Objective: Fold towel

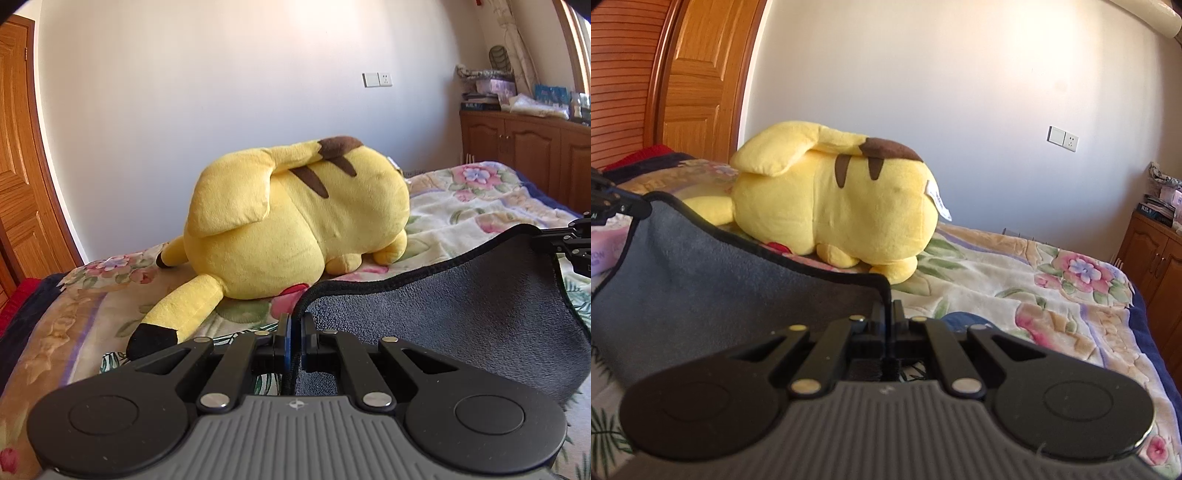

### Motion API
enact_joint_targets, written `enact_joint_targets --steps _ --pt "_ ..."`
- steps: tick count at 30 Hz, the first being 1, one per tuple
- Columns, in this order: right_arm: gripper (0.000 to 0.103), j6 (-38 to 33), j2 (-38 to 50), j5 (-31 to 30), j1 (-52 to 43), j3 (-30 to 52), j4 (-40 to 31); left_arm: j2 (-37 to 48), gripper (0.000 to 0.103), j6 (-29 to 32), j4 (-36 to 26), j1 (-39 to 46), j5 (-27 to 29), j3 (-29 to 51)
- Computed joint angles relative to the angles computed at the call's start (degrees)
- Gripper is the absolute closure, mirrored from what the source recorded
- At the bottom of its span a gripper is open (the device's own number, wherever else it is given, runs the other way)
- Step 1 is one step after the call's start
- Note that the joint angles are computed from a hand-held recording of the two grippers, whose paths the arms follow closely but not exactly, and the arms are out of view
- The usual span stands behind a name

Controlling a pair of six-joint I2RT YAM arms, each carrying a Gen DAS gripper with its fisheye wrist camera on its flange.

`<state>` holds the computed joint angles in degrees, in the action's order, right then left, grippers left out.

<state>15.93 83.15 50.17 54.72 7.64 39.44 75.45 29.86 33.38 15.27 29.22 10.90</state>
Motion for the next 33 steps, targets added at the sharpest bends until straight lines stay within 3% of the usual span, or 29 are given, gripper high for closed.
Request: enact_joint_targets --steps 9,20,21,24,28,33 --pt "0.1 -2.57 16.95 -6.45 -6.65 0.44 17.14 16.3 0.103 -1.68 11.34 -4.07 -5.22 3.21" --pt "0.099 -3.65 27.4 -10.33 -10.66 2.05 24.54 26.96 0.103 -1.98 16.52 -7.87 -11.65 6.12" --pt "0.095 -3.51 27.46 -9.66 -10.35 1.94 24.75 26.68 0.103 -2.14 16.17 -7.9 -11.74 6.04" --pt "0.072 -2.73 25.11 -8.25 -9.59 1.32 22.52 24.48 0.096 -2.04 14.93 -7.84 -11.57 5.08" --pt "0.071 -1.13 15.91 -7.17 -7.78 -0.58 14.93 16.98 0.089 -2.19 9.52 -6.99 -9.99 2.88" --pt "0.071 5.07 -2.71 -3.16 -1.63 -1.25 -6.12 2.34 0.084 -1.21 -2.9 -5.09 -7.41 -0.34"
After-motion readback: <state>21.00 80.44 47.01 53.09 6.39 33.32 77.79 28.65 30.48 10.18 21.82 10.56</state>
